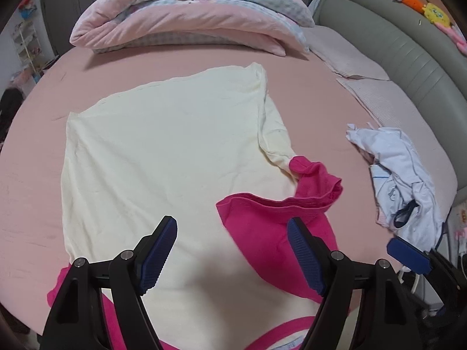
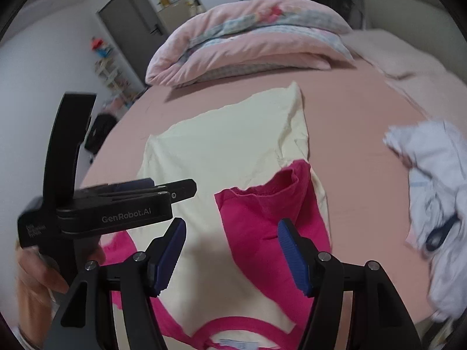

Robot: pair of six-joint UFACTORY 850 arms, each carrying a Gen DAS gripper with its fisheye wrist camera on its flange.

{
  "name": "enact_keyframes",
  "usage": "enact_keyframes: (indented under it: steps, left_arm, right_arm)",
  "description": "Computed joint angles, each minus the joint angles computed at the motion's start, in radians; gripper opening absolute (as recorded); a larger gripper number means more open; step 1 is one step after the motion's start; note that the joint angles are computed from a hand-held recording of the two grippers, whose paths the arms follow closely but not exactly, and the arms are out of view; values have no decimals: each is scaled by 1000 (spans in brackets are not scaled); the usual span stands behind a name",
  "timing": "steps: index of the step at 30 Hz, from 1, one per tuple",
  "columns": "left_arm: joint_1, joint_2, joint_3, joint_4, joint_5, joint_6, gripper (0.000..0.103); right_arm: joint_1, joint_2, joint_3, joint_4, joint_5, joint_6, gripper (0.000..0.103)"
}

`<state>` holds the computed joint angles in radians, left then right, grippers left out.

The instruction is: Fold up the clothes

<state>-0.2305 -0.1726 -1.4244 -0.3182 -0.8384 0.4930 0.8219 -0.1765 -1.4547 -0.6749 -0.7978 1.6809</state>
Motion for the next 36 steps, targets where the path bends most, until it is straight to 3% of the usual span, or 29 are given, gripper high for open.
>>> enact_keyframes:
  steps: [5, 9, 15, 17, 21, 24, 29, 33, 36]
  left_arm:
    - [-32, 27, 52, 71, 92, 58, 77]
    - [-62, 47, 97, 111, 155, 145, 77]
    - [-113, 39, 117, 168, 206, 228, 77]
    - [-126, 28, 105, 150, 200, 262, 77]
    - [-143, -11, 62, 62, 119, 353, 77]
    - [-169, -13, 72, 102, 133, 386, 77]
    - [-183, -43, 51, 119, 75, 435, 77]
    - [-191, -84, 3, 136, 4, 433, 77]
    - [-196, -126, -45, 155, -44, 390, 77]
  right_arm:
    - [11, 51, 115, -81, 49, 244, 69]
    - [14, 50, 164, -64, 43, 234, 69]
    - [-11, 67, 266, 26, 99, 223, 69]
    - [-15, 88, 308, -7, 131, 271, 69]
    - [-23, 123, 363, -81, 171, 385, 69]
    - [-45, 173, 430, -223, 273, 580, 69]
    - [-100, 230, 490, -405, 374, 863, 73]
    - [-146, 228, 501, -622, 473, 1151, 74]
    - [-194, 198, 470, -642, 566, 1200, 74]
